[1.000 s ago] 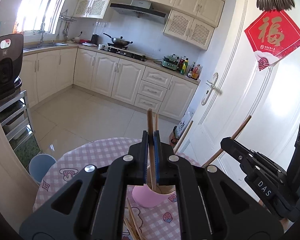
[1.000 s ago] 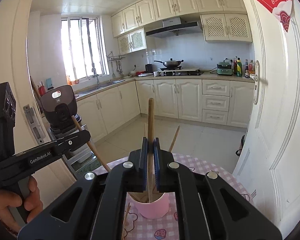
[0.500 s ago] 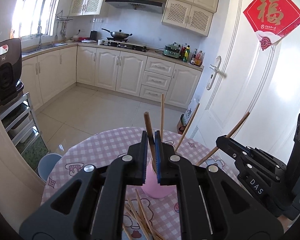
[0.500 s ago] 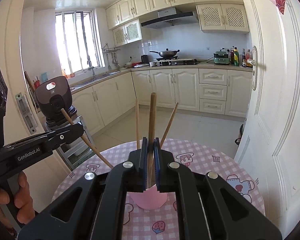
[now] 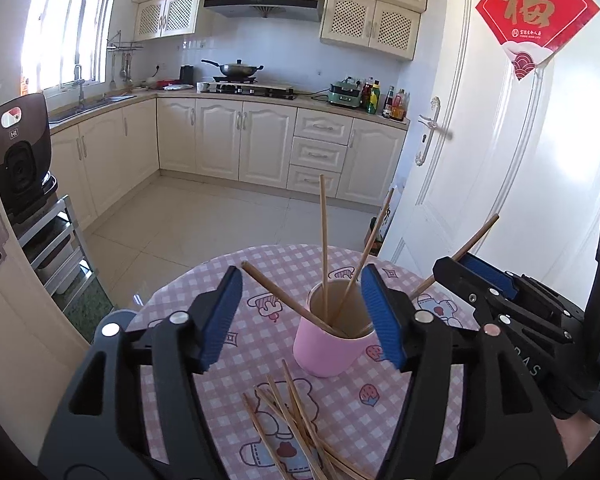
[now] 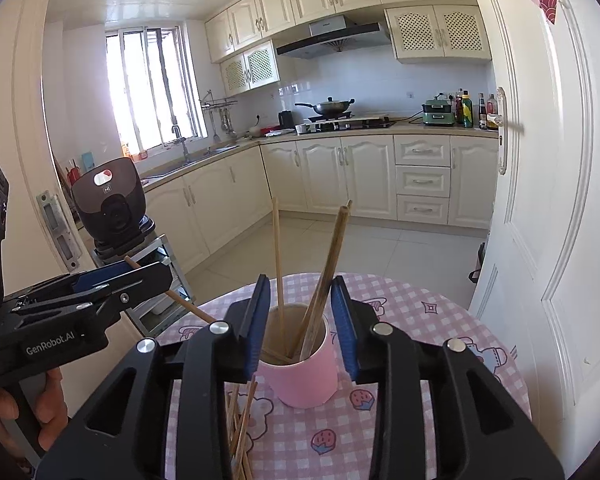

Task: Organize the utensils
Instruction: 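Open the left gripper over the cup while the right gripper opens too, then grasp a third chopstick with the left gripper while the right gripper grasps one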

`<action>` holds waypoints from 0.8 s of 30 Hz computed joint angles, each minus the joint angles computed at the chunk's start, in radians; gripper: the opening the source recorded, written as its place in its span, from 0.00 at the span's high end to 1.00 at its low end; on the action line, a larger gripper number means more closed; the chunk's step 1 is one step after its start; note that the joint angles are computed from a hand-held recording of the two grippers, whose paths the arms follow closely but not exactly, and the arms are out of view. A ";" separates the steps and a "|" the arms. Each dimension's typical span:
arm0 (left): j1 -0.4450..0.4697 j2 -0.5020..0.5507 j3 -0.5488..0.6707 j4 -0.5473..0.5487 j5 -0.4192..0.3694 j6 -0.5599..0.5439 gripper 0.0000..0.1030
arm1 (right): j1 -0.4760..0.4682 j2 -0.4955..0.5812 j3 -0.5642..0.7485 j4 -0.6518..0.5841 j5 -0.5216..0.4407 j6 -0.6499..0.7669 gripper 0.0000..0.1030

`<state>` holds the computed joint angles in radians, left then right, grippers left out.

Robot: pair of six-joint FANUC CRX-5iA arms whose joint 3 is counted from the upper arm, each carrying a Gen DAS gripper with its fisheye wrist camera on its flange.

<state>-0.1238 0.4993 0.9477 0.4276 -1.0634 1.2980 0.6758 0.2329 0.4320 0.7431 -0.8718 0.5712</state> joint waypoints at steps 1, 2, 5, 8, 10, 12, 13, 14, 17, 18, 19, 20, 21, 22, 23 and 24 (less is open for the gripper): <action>0.001 -0.012 -0.019 0.004 0.010 -0.004 0.30 | 0.002 -0.005 -0.006 0.004 0.001 -0.002 0.64; 0.004 -0.029 -0.051 0.016 0.026 -0.018 0.28 | 0.007 -0.009 -0.013 0.011 0.000 -0.006 0.60; 0.013 -0.066 -0.112 0.034 0.042 -0.044 0.25 | 0.018 -0.023 -0.036 0.035 0.001 -0.021 0.53; 0.024 -0.111 -0.186 0.047 0.058 -0.080 0.23 | 0.031 -0.043 -0.066 0.060 -0.004 -0.052 0.48; 0.038 -0.148 -0.257 0.073 0.075 -0.108 0.21 | 0.039 -0.056 -0.089 0.072 -0.009 -0.074 0.47; 0.054 -0.173 -0.313 0.096 0.071 -0.128 0.20 | 0.047 -0.070 -0.114 0.064 -0.011 -0.090 0.46; 0.061 -0.182 -0.333 0.096 0.066 -0.128 0.20 | 0.051 -0.080 -0.133 0.062 -0.007 -0.103 0.46; 0.068 -0.190 -0.355 0.101 0.058 -0.135 0.20 | 0.056 -0.084 -0.142 0.058 -0.006 -0.109 0.46; 0.083 -0.185 -0.363 0.068 -0.003 -0.111 0.20 | 0.066 -0.092 -0.165 0.020 -0.007 -0.109 0.46; 0.084 -0.175 -0.350 0.046 -0.030 -0.094 0.20 | 0.069 -0.089 -0.164 0.001 -0.010 -0.097 0.46; 0.087 -0.165 -0.345 0.037 -0.058 -0.085 0.20 | 0.072 -0.084 -0.160 -0.023 -0.017 -0.082 0.46; 0.090 -0.151 -0.332 0.033 -0.089 -0.074 0.20 | 0.072 -0.080 -0.157 -0.046 -0.022 -0.068 0.46; 0.090 -0.133 -0.312 0.024 -0.124 -0.059 0.20 | 0.072 -0.075 -0.150 -0.074 -0.025 -0.054 0.46; 0.089 -0.120 -0.301 0.014 -0.145 -0.049 0.20 | 0.072 -0.071 -0.145 -0.105 -0.026 -0.037 0.46; 0.088 -0.101 -0.280 -0.001 -0.179 -0.032 0.20 | 0.071 -0.062 -0.132 -0.140 -0.034 -0.015 0.46; 0.087 -0.089 -0.269 -0.013 -0.205 -0.020 0.20 | 0.071 -0.050 -0.114 -0.177 -0.049 0.011 0.46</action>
